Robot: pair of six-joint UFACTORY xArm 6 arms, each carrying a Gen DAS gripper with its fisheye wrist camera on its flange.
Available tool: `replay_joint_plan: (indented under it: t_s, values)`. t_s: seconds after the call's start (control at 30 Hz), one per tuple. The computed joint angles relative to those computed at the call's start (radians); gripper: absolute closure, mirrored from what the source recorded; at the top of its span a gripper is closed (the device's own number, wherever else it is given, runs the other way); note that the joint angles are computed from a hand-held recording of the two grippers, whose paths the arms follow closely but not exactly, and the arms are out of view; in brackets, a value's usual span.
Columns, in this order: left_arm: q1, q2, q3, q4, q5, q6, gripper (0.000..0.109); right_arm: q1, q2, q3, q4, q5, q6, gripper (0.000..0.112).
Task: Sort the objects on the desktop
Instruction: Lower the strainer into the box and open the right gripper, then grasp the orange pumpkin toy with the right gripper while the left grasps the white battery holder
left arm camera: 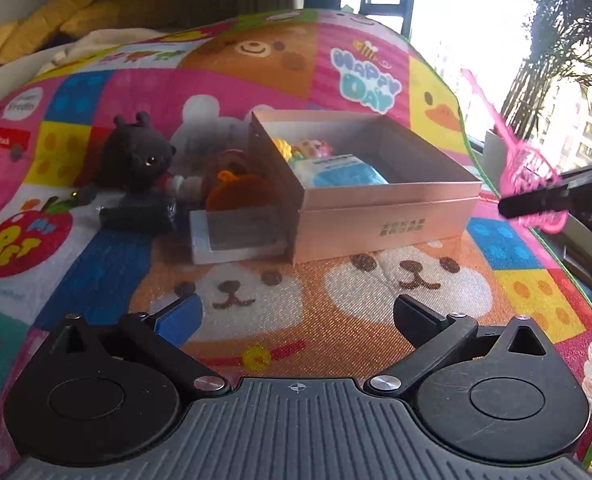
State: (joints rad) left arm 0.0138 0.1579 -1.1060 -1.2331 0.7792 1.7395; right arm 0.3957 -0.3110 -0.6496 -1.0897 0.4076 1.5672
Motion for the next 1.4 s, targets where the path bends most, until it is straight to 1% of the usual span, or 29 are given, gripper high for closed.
replay_joint_plan:
  t_s: [0.1,0.2,0.23,0.3,0.33,0.4,0.47,0.57,0.63,0.67,0.7,0.8,0.87,0.93,1.0,1.07,1.13,1.17,1.23,1.27,1.3,1.4]
  values:
    - [-0.008,-0.007,0.007,0.022,-0.021,-0.039,0.006,0.027,0.025,-0.112,-0.021,0.083,-0.019,0.045]
    - [0.0,-0.009,0.007,0.023,-0.006,-0.037,0.006,0.016,0.112,-0.245,-0.01,0.141,-0.059,0.045]
    - [0.005,-0.01,0.006,0.019,-0.004,-0.03,0.006,0.0,0.154,-0.296,0.022,0.148,-0.094,0.044]
    - [0.016,-0.007,0.001,0.011,-0.006,-0.022,0.006,-0.032,0.233,-0.381,0.145,0.151,-0.209,0.027]
    - [0.025,-0.002,-0.005,0.006,-0.007,-0.019,0.006,-0.042,0.267,-0.417,0.196,0.164,-0.241,0.027]
    - [0.039,0.012,-0.02,-0.007,-0.016,-0.014,0.006,-0.046,0.308,-0.465,0.229,0.193,-0.239,0.027]
    - [0.05,0.038,-0.046,-0.018,-0.037,-0.019,0.006,-0.041,0.32,-0.478,0.191,0.189,-0.207,0.027]
    - [0.06,0.083,-0.09,-0.019,-0.07,-0.058,0.006,-0.024,0.344,-0.516,0.139,0.218,-0.172,0.027]
    - [0.065,0.106,-0.113,-0.024,-0.086,-0.079,0.006,-0.015,0.384,-0.564,0.154,0.228,-0.2,0.037]
    - [0.066,0.115,-0.121,-0.027,-0.093,-0.085,0.006,-0.011,0.41,-0.593,0.175,0.223,-0.243,0.048]
    - [0.067,0.122,-0.128,-0.027,-0.097,-0.091,0.006,-0.001,0.447,-0.633,0.2,0.218,-0.305,0.057]
    - [0.079,0.133,-0.146,-0.039,-0.09,-0.072,0.006,0.054,0.593,-0.777,0.238,0.241,-0.478,0.068]
    - [0.083,0.133,-0.15,-0.08,-0.112,-0.016,0.006,0.094,0.714,-0.907,0.278,0.278,-0.625,0.073]
    - [0.086,0.139,-0.162,-0.107,-0.137,0.01,0.006,0.115,0.818,-1.027,0.335,0.301,-0.738,0.075]
    - [0.096,0.154,-0.185,-0.094,-0.136,-0.022,0.006,0.124,0.904,-1.137,0.359,0.345,-0.804,0.075]
    - [0.105,0.168,-0.202,-0.075,-0.129,-0.058,0.006,0.129,0.986,-1.248,0.38,0.411,-0.874,0.075]
    - [0.105,0.177,-0.208,-0.065,-0.13,-0.071,0.006,0.132,1.051,-1.331,0.368,0.475,-0.905,0.075]
    - [0.104,0.179,-0.209,-0.058,-0.128,-0.079,0.006,0.134,1.076,-1.358,0.346,0.499,-0.908,0.076]
    - [0.104,0.179,-0.209,-0.04,-0.117,-0.092,0.006,0.14,1.106,-1.393,0.324,0.531,-0.91,0.086]
    - [0.105,0.175,-0.204,-0.033,-0.109,-0.09,0.006,0.142,1.105,-1.391,0.314,0.538,-0.898,0.097]
    - [0.107,0.17,-0.2,-0.025,-0.097,-0.086,0.006,0.14,1.083,-1.36,0.32,0.522,-0.88,0.104]
    - [0.117,0.152,-0.181,-0.004,-0.059,-0.053,0.006,0.127,0.969,-1.204,0.422,0.411,-0.857,0.108]
